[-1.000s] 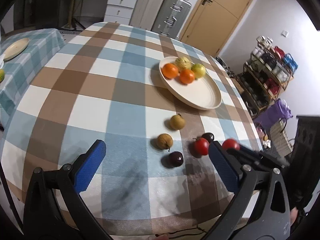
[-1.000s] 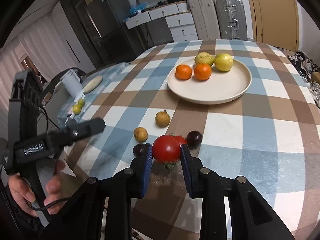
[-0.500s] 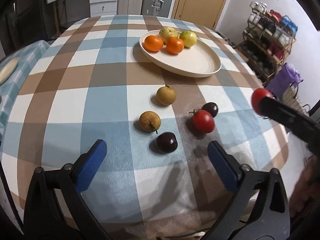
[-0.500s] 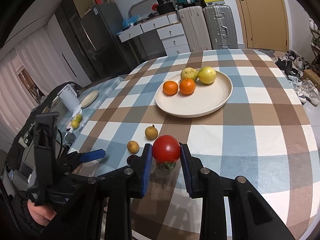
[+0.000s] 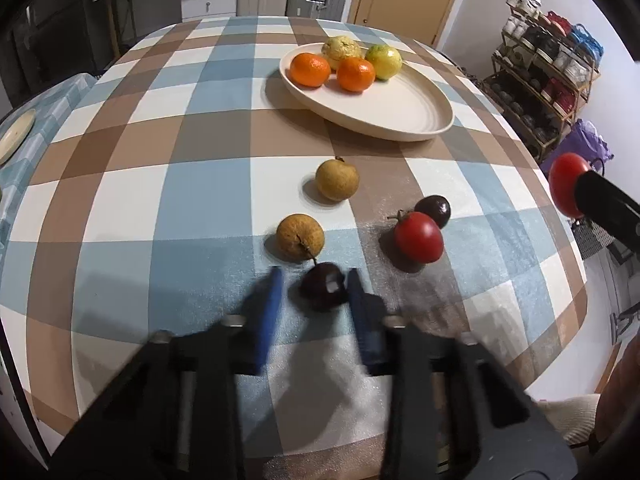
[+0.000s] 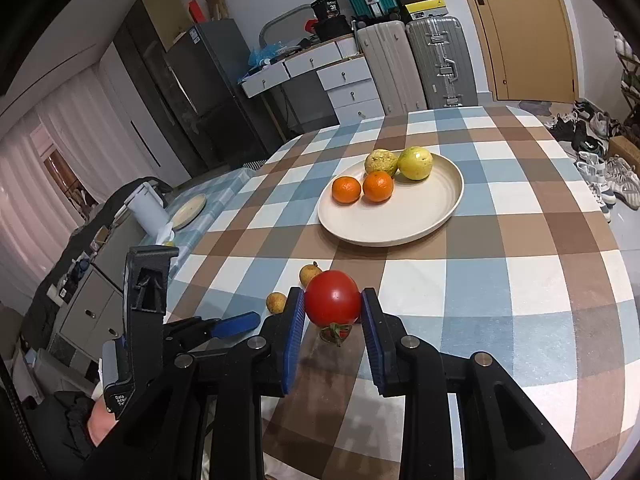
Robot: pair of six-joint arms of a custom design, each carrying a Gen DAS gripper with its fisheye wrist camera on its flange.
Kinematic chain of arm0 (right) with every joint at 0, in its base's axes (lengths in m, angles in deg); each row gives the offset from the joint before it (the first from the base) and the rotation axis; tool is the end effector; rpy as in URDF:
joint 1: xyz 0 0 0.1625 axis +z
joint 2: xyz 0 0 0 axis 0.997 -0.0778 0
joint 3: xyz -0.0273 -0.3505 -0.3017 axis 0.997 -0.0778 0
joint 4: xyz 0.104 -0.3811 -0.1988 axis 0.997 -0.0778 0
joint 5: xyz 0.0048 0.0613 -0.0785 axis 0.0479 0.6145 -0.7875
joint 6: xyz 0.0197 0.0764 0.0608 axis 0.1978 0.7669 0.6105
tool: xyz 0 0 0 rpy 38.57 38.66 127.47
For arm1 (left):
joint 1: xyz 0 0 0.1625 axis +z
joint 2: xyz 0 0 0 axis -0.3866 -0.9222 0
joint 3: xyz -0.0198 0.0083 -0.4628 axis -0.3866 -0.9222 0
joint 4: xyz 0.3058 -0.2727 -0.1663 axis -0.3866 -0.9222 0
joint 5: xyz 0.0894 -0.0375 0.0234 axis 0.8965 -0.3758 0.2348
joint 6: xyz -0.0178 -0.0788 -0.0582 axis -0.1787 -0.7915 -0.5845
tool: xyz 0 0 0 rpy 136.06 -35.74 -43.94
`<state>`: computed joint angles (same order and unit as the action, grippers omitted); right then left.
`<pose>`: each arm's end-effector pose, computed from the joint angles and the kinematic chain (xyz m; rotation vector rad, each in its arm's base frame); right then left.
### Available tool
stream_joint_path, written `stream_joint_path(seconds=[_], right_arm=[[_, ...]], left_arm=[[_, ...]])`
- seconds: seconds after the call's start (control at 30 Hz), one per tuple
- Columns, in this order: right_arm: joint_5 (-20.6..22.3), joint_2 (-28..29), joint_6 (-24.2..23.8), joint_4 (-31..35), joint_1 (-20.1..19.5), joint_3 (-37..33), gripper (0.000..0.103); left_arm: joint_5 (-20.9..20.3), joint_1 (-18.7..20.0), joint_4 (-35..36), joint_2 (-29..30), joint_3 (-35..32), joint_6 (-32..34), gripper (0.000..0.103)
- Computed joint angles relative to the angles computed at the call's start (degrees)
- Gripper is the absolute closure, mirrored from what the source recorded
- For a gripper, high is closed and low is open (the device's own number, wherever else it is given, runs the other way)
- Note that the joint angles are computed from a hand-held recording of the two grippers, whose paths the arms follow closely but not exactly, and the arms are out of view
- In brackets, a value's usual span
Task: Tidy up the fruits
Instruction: 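Grasp a red tomato with the right gripper while the left gripper grasps a dark plum, then carry the tomato and plum onto the cream plate and open both grippers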
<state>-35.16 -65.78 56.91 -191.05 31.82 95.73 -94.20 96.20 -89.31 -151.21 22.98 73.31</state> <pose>0.4338 -0.6473 -0.0184 0.4738 -2.6298 0.9159 -0.0198 -0.7239 0.3410 0.4825 2.4894 -0.5628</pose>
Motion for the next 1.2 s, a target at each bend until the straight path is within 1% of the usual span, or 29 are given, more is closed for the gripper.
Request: stream_joint_path(seconds=[0.07, 0.13, 0.2, 0.27, 0.33, 0.43, 0.57, 0.7, 0.83, 0.9, 0.97, 1.1, 1.17, 1.2], right_arm=[[0.06, 0.02, 0.19, 0.14, -0.07, -0.05, 0.074], [0.14, 0.07, 0.27, 0.36, -0.08, -0.14, 0.074], [0.24, 0.15, 0.25, 0.55, -0.05, -0.27, 0.074], [0.31, 0.23, 0.18, 0.6, -0.04, -0.4, 0.074], [0.36, 0.25, 0.14, 0.56, -0.05, -0.39, 0.074], [0.26, 0.25, 0.5, 0.72, -0.03, -0.44, 0.074], [0.49, 0.12, 1.0, 0.69, -0.16, -0.24, 0.074], [1.55, 0.07, 0.93, 1.32, -0.48, -0.45, 0.074], [3.24, 0.24, -0.24, 2.47, -1.22, -1.68, 0.074], [4.93, 0.27, -0.17, 2.45, -2.0, -2.46, 0.074], [5.45, 0.62, -0.31, 2.37, -2.61, -3.69, 0.074], [6.87, 2.1, -0.26, 3.67, -3.86, -7.64, 0.074], [6.64, 3.51, -1.48, 4.95, -4.2, -10.6, 0.074], [6.59, 4.32, -2.19, 5.51, -4.39, -12.15, 0.074]], left_arm=[[-0.3, -0.04, -0.09, -0.15, 0.24, 0.88, 0.082], [-2.67, 0.36, 1.54, -0.35, -0.22, 0.38, 0.082], [-2.08, 0.12, 0.66, -0.51, 0.27, 1.07, 0.082], [-2.6, 0.03, -0.32, -0.84, 0.69, 1.61, 0.082], [-4.4, 0.17, -0.63, -1.34, 0.81, 1.75, 0.082], [-5.58, 0.1, -1.01, -2.04, 1.13, 1.81, 0.082], [-8.58, -0.13, -1.19, -3.37, 1.31, 2.65, 0.082], [-11.38, -0.43, 0.48, -3.92, -0.26, 2.96, 0.082], [-12.74, -0.73, 2.06, -2.71, -3.68, 3.45, 0.082], [-13.18, -0.7, 3.37, -0.97, -7.0, 3.48, 0.082], [-13.42, -0.59, 4.69, 0.88, -10.29, 3.31, 0.082], [-13.24, -0.09, 8.9, 6.69, -19.42, 3.64, 0.082], [-14.28, 0.62, 12.81, 10.3, -25.26, 2.98, 0.082], [-14.3, 0.86, 13.76, 11.62, -27.16, 2.74, 0.082]])
